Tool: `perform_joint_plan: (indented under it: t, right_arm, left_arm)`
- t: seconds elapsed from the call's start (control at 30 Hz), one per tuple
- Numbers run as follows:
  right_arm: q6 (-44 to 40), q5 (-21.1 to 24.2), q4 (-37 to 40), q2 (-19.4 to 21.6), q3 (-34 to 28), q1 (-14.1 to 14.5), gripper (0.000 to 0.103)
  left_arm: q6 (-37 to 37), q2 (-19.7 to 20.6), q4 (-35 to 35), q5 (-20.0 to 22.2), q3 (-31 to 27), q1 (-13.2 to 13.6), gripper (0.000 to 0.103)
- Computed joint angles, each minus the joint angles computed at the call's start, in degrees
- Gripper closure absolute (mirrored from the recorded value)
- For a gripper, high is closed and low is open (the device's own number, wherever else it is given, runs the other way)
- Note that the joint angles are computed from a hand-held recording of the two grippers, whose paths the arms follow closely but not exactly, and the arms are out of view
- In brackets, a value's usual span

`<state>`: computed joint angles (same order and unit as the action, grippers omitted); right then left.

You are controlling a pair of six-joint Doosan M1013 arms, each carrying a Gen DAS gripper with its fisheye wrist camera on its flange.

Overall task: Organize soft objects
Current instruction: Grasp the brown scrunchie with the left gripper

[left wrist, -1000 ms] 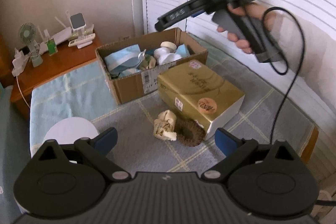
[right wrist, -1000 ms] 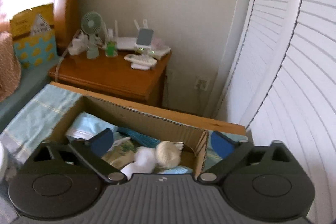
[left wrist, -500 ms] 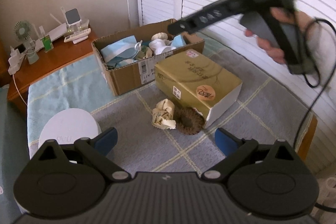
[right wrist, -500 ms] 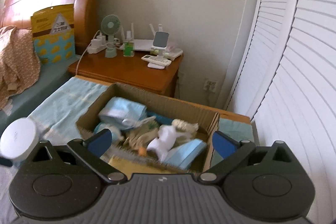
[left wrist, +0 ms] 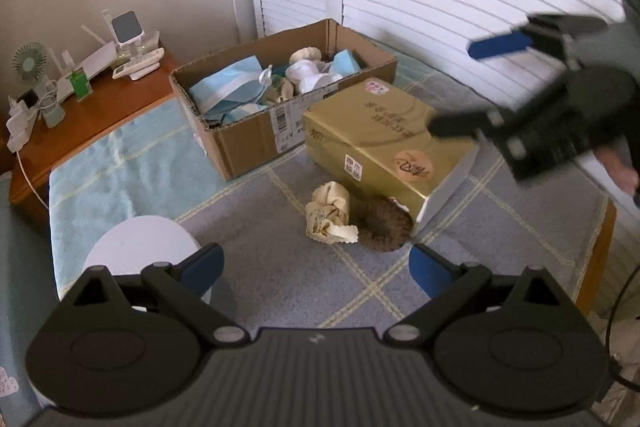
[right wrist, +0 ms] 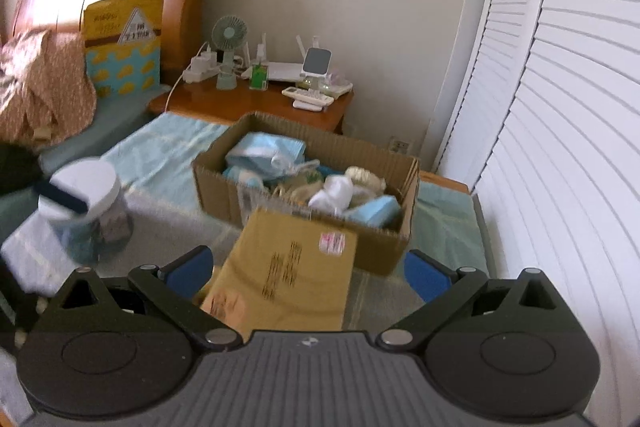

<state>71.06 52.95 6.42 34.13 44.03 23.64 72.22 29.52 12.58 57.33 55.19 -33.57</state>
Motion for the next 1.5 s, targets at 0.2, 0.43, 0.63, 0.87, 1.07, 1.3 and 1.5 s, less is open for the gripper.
perform_joint_plan:
  t: [0.2,0.43,0.63,0.87,1.07,1.3,1.5]
  right_arm:
    - [-3.0,-0.5,-2.1,-2.8,4.9,0.9,0.000]
    - [-1.8,-0.7,-3.6,-4.2,7.3,1.1,0.000]
    - [-0.2,-1.2,-3.9,-5.0,8.4,0.5,0.000]
    - [0.7,-1.7,-2.9,-5.4,9.4,-0.1,0.000]
    - [0.9,-0.5,-1.6,-5.1,9.4,-0.7,0.000]
    - [1.6,0.5,-0.4,-4.7,9.2,-1.5,0.000]
    - [1.4,0.6,0.3,-4.6,9.1,-1.7,0.000]
  left_arm:
    - [2.3,-0.2,-1.9,-1.7,0.9,-0.1,0.006]
    - [9.3,-0.3,-4.2,-4.5,2.0,-0.5,0.016]
    - [16.4,1.0,-5.4,-4.7,0.1,-0.9,0.027]
    - [27.0,4.7,-8.9,0.0,-5.4,-0.3,0.038]
    - [33.9,7.7,-9.2,3.5,-9.6,-0.2,0.043]
    - [38.7,9.6,-10.1,6.4,-12.2,0.2,0.049]
    - [39.2,9.5,-11.3,6.0,-11.9,0.4,0.062]
